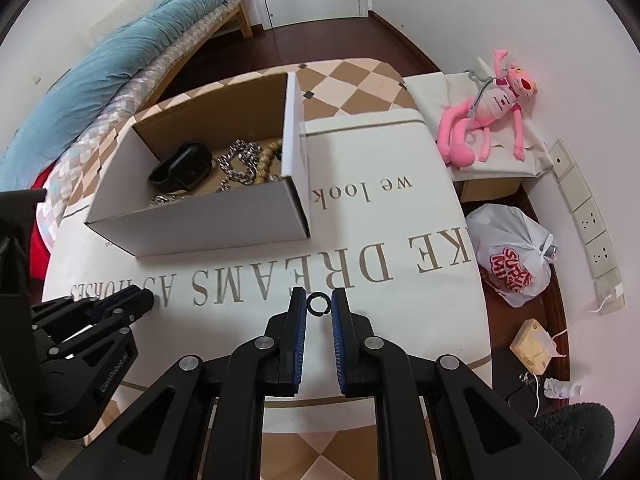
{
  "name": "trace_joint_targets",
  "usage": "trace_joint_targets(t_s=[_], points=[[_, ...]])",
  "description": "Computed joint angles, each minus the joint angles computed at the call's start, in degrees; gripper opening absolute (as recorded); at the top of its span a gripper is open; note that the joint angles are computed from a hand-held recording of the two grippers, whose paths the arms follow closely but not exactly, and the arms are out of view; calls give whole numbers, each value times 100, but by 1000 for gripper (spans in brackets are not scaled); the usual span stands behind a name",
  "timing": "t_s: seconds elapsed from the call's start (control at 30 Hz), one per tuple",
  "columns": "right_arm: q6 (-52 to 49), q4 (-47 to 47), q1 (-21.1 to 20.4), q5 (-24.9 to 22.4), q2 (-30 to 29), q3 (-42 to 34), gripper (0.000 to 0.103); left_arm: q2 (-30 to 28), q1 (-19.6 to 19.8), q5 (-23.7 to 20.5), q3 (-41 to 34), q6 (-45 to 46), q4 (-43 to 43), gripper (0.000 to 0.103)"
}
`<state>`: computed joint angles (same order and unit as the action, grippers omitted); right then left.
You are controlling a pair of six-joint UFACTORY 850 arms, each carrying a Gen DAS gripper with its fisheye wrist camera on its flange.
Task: Organize jewelry
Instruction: 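Lower the ring and earring into the box and open both grippers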
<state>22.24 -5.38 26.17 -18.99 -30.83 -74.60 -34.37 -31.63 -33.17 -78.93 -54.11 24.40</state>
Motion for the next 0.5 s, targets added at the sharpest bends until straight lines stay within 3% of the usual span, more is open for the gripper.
trace_joint_targets(t_s=[0.17, 0.33, 0.5], points=[[-491, 519, -21, 86, 163, 6, 13, 324, 72, 218, 155, 90, -223, 5], [-1439, 1481, -77, 103, 352, -168, 13, 867, 306, 598, 151, 665, -1000, 5], [-2420, 2438, -180, -135, 97, -943, 13, 638, 668, 488, -553, 1669, -1936, 5]])
